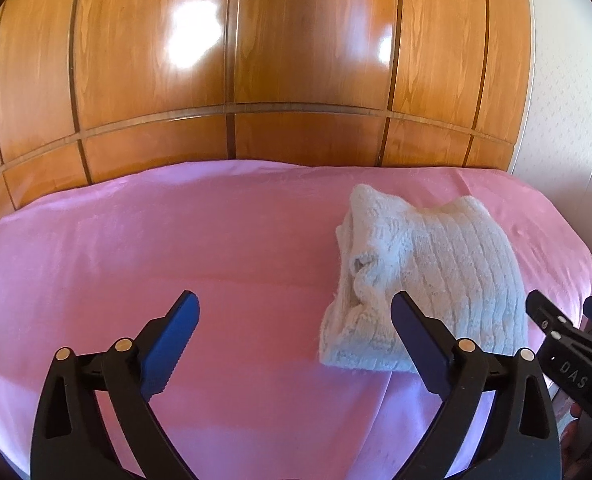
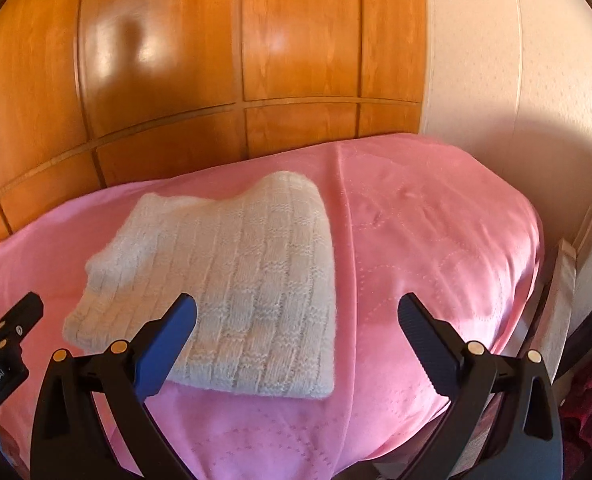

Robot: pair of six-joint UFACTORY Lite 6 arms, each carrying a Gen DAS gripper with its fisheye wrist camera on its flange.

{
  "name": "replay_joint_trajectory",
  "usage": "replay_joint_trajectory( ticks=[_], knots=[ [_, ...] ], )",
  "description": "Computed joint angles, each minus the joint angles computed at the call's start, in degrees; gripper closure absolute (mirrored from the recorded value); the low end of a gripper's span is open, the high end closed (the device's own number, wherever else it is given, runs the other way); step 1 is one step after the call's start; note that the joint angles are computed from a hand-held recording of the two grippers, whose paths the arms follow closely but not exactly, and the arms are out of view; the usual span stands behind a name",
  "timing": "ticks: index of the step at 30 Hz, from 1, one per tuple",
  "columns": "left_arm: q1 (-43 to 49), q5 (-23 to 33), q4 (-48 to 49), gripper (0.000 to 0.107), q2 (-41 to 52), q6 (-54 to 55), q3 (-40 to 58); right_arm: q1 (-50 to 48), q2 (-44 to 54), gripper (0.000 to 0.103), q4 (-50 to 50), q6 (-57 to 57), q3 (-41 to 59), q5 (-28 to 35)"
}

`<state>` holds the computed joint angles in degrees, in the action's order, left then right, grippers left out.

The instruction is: Fold small clothes

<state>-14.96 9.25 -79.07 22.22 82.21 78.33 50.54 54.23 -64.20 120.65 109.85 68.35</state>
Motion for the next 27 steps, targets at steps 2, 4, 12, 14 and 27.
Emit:
replay_joint_trajectory(
  ticks=[2, 4, 12, 14, 27],
  knots=[
    [-0.4, -0.7, 0.7, 0.008, -0.2, -0.5, -0.2, 0.2, 0.3, 0.002, -0.1, 0.2, 0.2, -0.3],
    [-0.6, -0.8, -1.4, 0.008, -0.6, 1.7, -0.6, 0.3, 0.9, 0.002, -0.1, -0.3, 0.9, -0.1],
    [-1.6, -0.6, 2.9, 0.008, -1.2, -2.1, -0.9, 0.7, 1.9, 0.002, -0.3, -0.6, 1.8, 1.1],
    [-1.9, -0.7, 3.2, 0.008, -1.4, -2.0, -1.2, 0.5, 2.1, 0.002, -0.2, -0.9, 2.0, 0.9],
    [-3.1, -2.6, -10.9, 0.008, -2.4, 11.7, -2.8, 0.4, 0.9, 0.002, -1.4, 0.6, 0.1, -0.5]
  ],
)
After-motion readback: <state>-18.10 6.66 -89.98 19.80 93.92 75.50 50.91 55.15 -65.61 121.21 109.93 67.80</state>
